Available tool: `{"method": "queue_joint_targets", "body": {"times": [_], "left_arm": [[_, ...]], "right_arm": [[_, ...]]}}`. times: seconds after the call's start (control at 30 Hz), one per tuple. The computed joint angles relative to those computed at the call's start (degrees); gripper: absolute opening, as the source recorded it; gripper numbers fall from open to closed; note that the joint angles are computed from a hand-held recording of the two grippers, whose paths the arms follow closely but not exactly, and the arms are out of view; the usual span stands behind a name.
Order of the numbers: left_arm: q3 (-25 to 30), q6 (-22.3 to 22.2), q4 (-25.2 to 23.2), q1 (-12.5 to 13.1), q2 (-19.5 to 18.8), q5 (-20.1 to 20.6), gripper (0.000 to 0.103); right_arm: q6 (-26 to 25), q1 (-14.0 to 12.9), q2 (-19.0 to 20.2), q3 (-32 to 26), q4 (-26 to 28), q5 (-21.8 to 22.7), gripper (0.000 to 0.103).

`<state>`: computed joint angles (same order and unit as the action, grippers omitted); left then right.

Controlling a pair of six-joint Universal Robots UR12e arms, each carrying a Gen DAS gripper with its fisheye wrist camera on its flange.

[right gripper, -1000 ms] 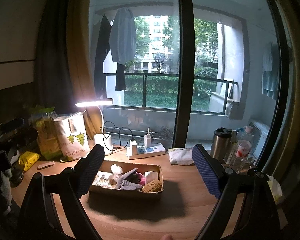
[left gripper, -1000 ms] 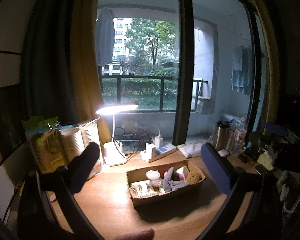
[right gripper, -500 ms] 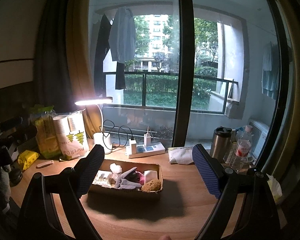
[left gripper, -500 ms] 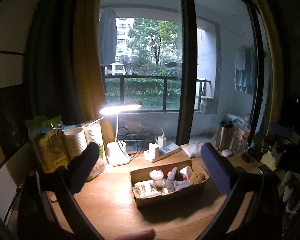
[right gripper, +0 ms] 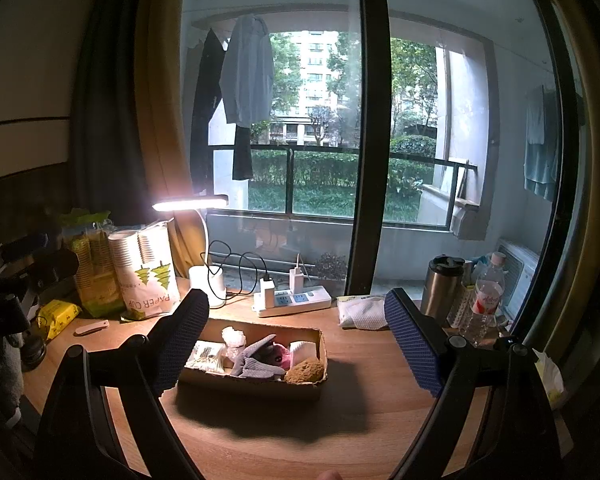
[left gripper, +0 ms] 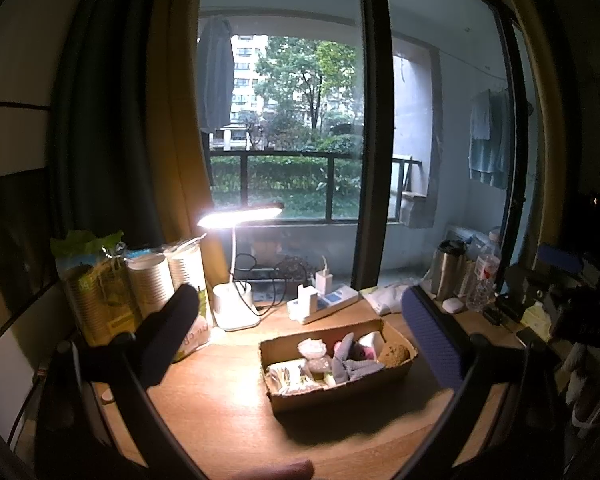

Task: Organize soft objects

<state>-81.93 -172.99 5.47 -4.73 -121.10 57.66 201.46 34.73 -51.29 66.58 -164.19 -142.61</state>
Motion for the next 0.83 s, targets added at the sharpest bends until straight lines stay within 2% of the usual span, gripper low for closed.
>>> {"method": "queue_joint_targets", "body": {"times": [0.57,0.83], "left_arm": [[-0.34,0.91,-0.24,-0.33,0.3,-0.54,0.102],[-0.22,-0.42,0.1,-0.27,0.07,-1.97,0.102]], "right_arm": [[0.18,0.03,-0.05,0.17,-0.02,-0.22,0.092],[0.72,-0.06,-0.27,0.57,0.66,-0.04,0.092]]}}
